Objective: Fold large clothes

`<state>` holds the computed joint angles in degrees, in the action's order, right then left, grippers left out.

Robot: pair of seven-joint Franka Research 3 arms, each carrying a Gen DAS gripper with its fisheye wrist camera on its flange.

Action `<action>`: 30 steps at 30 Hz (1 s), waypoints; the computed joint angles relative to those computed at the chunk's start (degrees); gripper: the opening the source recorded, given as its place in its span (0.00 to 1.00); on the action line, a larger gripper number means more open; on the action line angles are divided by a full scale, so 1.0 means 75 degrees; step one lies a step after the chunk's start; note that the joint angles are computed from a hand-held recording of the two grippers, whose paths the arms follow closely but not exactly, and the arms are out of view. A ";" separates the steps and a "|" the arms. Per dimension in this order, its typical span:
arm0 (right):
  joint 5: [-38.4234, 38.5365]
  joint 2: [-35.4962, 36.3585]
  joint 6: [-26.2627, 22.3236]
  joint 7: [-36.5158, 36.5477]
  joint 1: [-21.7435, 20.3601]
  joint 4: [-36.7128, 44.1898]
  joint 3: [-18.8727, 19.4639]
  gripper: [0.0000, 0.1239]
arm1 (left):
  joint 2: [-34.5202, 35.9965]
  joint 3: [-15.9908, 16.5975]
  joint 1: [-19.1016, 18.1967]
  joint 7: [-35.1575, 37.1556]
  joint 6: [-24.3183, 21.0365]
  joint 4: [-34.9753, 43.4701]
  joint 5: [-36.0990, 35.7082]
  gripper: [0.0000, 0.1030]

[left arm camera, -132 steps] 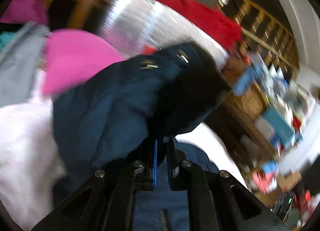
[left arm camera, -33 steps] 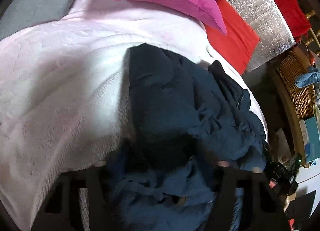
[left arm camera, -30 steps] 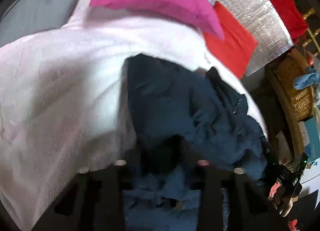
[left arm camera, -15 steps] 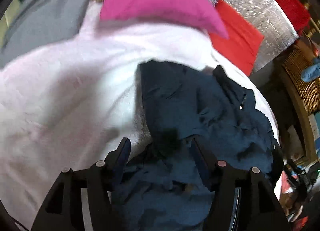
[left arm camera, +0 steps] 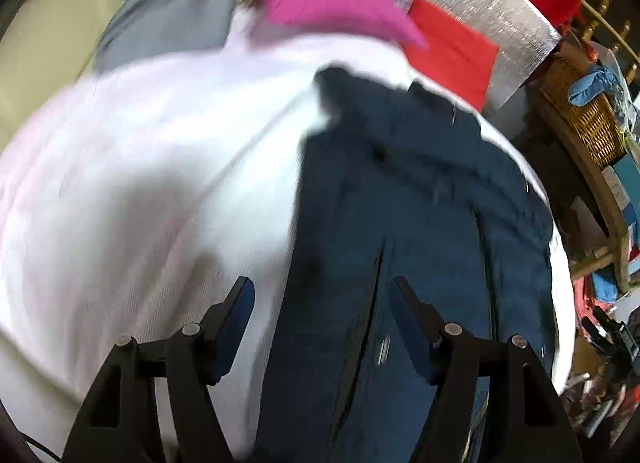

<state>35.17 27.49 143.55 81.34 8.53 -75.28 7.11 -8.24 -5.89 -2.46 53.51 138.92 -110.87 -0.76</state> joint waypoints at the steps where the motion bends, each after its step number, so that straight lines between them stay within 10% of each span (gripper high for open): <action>1: 0.0265 -0.0335 0.0159 -0.0249 -0.0113 -0.0547 0.0110 0.53 | -0.0402 -0.0046 -0.0019 -0.0161 -0.0021 -0.0460 0.0025 0.68; 15: 0.2839 -0.2151 -0.0334 -0.2023 -0.0392 -0.3631 -0.0100 0.53 | -0.1114 0.0061 -0.0498 -0.0409 -0.1248 -0.1236 -0.0568 0.70; 23: 0.2448 -0.2048 -0.0639 -0.1721 0.0026 -0.3991 -0.0328 0.52 | -0.0856 0.0101 -0.0562 0.0142 -0.1061 -0.1341 -0.1225 0.59; 25: 0.2146 -0.1915 -0.0839 -0.1477 0.0099 -0.3875 -0.0311 0.28 | -0.0903 0.0108 -0.0596 0.0349 -0.0929 -0.1403 -0.1352 0.48; 30: 0.1753 -0.2250 -0.0517 -0.1845 0.0298 -0.3989 -0.0202 0.14 | -0.1047 0.0098 -0.0632 0.0551 -0.0729 -0.1520 -0.1460 0.36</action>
<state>48.31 10.61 139.68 67.50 10.76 -105.20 5.59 -16.09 -5.16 -7.20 57.64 133.44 -122.27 -11.71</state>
